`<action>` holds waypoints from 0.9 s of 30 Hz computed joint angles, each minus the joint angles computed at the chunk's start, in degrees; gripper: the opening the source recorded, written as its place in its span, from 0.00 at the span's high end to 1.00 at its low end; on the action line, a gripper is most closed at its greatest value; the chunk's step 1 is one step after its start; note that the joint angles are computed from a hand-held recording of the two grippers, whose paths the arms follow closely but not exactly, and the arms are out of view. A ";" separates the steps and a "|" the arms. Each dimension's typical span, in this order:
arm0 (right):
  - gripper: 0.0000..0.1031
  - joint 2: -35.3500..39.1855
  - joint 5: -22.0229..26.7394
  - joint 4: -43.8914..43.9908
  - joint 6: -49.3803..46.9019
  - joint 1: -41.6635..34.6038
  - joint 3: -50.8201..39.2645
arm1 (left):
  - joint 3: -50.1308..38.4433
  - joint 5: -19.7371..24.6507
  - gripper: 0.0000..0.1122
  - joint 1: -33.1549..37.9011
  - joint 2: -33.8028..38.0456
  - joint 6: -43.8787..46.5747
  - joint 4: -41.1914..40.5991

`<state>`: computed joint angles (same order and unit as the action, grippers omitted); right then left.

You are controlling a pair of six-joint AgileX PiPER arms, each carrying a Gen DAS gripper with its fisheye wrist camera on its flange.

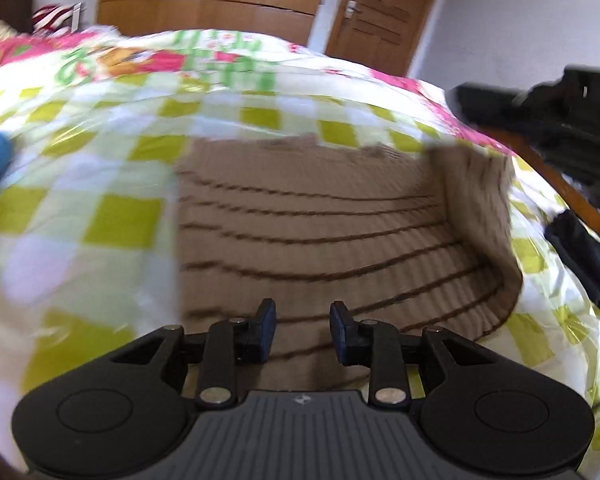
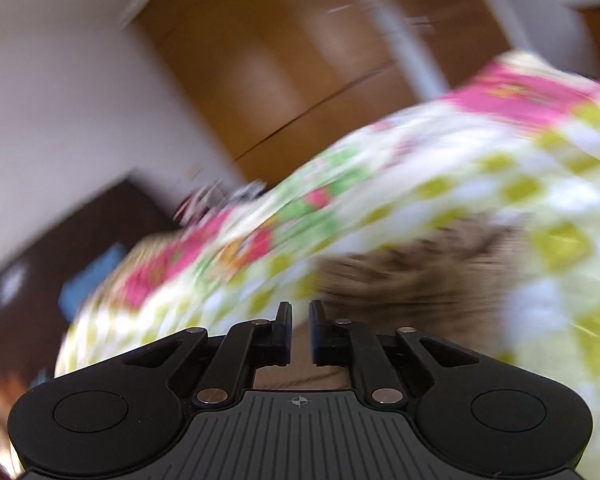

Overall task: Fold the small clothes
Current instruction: 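Lift the hem and fold it toward the collar with the right tool, then open the right tool and withdraw it from the folded sweater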

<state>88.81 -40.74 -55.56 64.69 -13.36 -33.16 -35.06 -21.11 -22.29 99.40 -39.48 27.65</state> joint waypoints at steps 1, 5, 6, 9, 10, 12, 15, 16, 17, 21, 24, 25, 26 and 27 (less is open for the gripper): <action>0.97 0.83 1.67 -2.18 -1.74 4.72 -1.45 | 1.32 -1.09 0.61 1.35 -0.42 -1.54 1.57; 0.97 4.19 15.52 -4.39 -6.77 19.12 -4.46 | 4.39 -6.87 0.61 4.78 0.02 -3.84 5.12; 0.96 3.69 17.18 -5.29 -5.14 19.93 -3.66 | 4.33 -7.62 0.61 4.90 0.22 -3.66 5.32; 0.86 -2.52 18.35 -3.91 -0.91 15.65 1.50 | 4.10 -9.83 0.60 5.52 0.82 -4.91 8.65; 0.86 -5.06 18.85 -4.64 2.27 12.64 3.16 | 3.74 -9.70 0.60 5.36 0.74 -5.90 9.90; 0.81 -9.34 18.61 -8.97 11.20 3.72 6.19 | 3.23 -9.50 0.60 4.01 0.16 -6.98 11.00; 0.57 -11.23 15.88 -10.44 16.89 -9.72 10.50 | 0.65 -8.37 0.58 -0.91 -0.22 -3.60 9.01; 0.53 -10.30 14.39 -9.44 16.41 -13.35 11.42 | -1.31 -8.09 0.58 -2.29 0.37 -4.57 10.17; 0.52 -8.54 10.91 -10.29 16.83 -17.79 11.99 | -4.01 -8.05 0.57 -3.20 1.55 -7.04 12.99; 0.49 -0.29 0.11 -11.78 19.03 -27.54 9.78 | -14.73 -5.16 0.57 -7.59 7.09 -12.16 19.01; 0.41 5.05 -4.30 -13.15 20.18 -27.91 5.14 | -20.75 -2.88 0.57 -10.79 10.51 -15.45 23.25; 0.38 6.30 -4.49 -11.50 18.90 -26.08 3.79 | -22.28 -2.05 0.57 -11.96 11.51 -15.73 24.02; 0.33 7.62 -5.17 -11.06 18.01 -25.52 2.51 | -23.51 -1.44 0.57 -12.96 12.36 -16.62 24.98; 0.33 8.84 -5.28 -11.38 18.04 -25.15 1.09 | -24.10 -1.34 0.57 -14.04 12.78 -18.29 26.23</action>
<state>97.65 -46.02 -66.95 82.73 -38.52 -32.07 -59.16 -22.44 -36.34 112.18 -57.77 53.87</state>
